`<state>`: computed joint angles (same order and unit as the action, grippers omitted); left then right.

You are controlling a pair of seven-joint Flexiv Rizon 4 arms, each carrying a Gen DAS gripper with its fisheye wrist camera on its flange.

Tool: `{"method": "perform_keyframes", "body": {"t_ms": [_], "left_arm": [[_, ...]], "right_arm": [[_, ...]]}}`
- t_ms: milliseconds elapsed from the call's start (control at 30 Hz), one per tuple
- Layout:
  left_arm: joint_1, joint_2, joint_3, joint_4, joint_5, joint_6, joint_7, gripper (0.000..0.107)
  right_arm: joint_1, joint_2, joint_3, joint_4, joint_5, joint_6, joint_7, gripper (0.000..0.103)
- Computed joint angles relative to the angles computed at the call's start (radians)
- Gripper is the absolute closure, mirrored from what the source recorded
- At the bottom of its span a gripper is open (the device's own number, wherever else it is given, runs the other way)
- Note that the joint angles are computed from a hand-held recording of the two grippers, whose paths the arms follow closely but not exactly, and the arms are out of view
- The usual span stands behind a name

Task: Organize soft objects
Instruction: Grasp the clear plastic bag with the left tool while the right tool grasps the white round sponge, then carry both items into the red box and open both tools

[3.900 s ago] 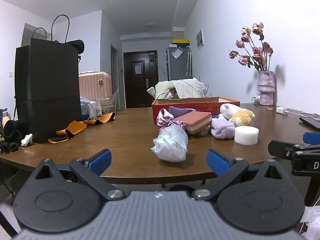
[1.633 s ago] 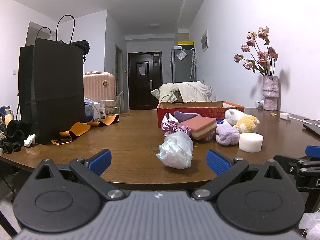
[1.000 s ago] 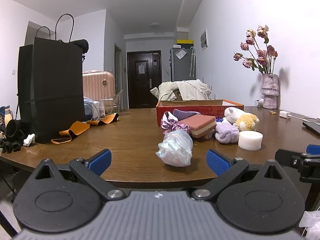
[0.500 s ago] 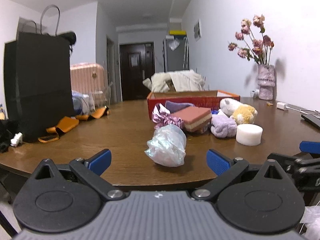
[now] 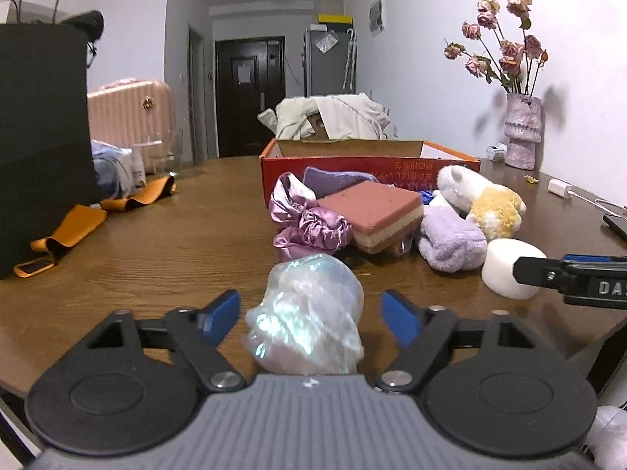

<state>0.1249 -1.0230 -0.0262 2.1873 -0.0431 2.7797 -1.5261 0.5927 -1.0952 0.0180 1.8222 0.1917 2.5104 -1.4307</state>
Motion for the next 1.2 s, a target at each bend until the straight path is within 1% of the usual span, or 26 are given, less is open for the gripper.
{"method": "perform_keyframes", "body": {"t_ms": [33, 67, 100, 133, 233, 367, 600, 700, 767, 833, 900, 1000, 1100, 1133, 1200], "left_arm": [[0.009, 0.007, -0.006, -0.008, 0.005, -0.037, 0.0, 0.045], [0.019, 0.012, -0.012, -0.014, 0.012, -0.065, -0.006, 0.057], [0.028, 0.017, -0.017, -0.017, 0.021, -0.086, -0.013, 0.061], [0.04, 0.022, -0.021, -0.019, 0.036, -0.101, -0.022, 0.062], [0.055, 0.037, -0.019, -0.019, 0.064, -0.118, -0.036, 0.064], [0.043, 0.051, -0.007, -0.006, 0.06, -0.103, -0.036, 0.065], [0.019, 0.08, -0.006, 0.024, 0.037, -0.062, -0.048, 0.065], [0.017, 0.099, -0.007, 0.019, 0.032, -0.068, -0.052, 0.065], [0.017, 0.114, -0.007, 0.0, 0.025, -0.088, -0.048, 0.065], [0.015, 0.124, -0.006, -0.032, 0.015, -0.112, -0.039, 0.065], [0.017, 0.132, -0.006, -0.079, 0.006, -0.14, -0.029, 0.065], [0.023, 0.136, -0.008, -0.162, -0.001, -0.19, -0.011, 0.065], [0.058, 0.132, -0.033, -0.28, 0.035, -0.281, -0.01, 0.065], [0.074, 0.122, -0.046, -0.338, 0.053, -0.323, -0.011, 0.065], [0.07, 0.096, -0.049, -0.441, 0.032, -0.391, 0.008, 0.065]], "right_arm": [[-0.001, -0.002, -0.004, -0.015, -0.003, -0.023, 0.001, 0.033], [-0.004, -0.004, -0.007, -0.03, -0.009, -0.043, 0.005, 0.039], [-0.01, -0.007, -0.008, -0.044, -0.018, -0.063, 0.011, 0.044], [-0.016, -0.008, -0.007, -0.052, -0.03, -0.078, 0.017, 0.05], [-0.02, -0.015, -0.008, -0.068, -0.035, -0.084, 0.031, 0.051], [-0.018, -0.006, -0.01, -0.046, -0.036, -0.077, 0.033, 0.053], [-0.008, 0.029, -0.001, 0.035, -0.007, -0.002, 0.015, 0.054], [-0.019, 0.044, 0.01, 0.048, -0.015, 0.01, 0.022, 0.055], [-0.026, 0.051, 0.008, 0.042, -0.03, 0.009, 0.022, 0.055], [-0.05, 0.059, 0.013, 0.026, -0.07, 0.003, 0.034, 0.055], [-0.091, 0.064, 0.022, -0.006, -0.134, -0.019, 0.062, 0.055], [-0.145, 0.074, 0.028, -0.065, -0.221, -0.083, 0.11, 0.055], [-0.19, 0.068, 0.021, -0.157, -0.314, -0.142, 0.145, 0.055], [-0.2, 0.062, 0.015, -0.199, -0.342, -0.167, 0.152, 0.055], [-0.233, 0.036, 0.019, -0.304, -0.411, -0.231, 0.186, 0.055]]}}
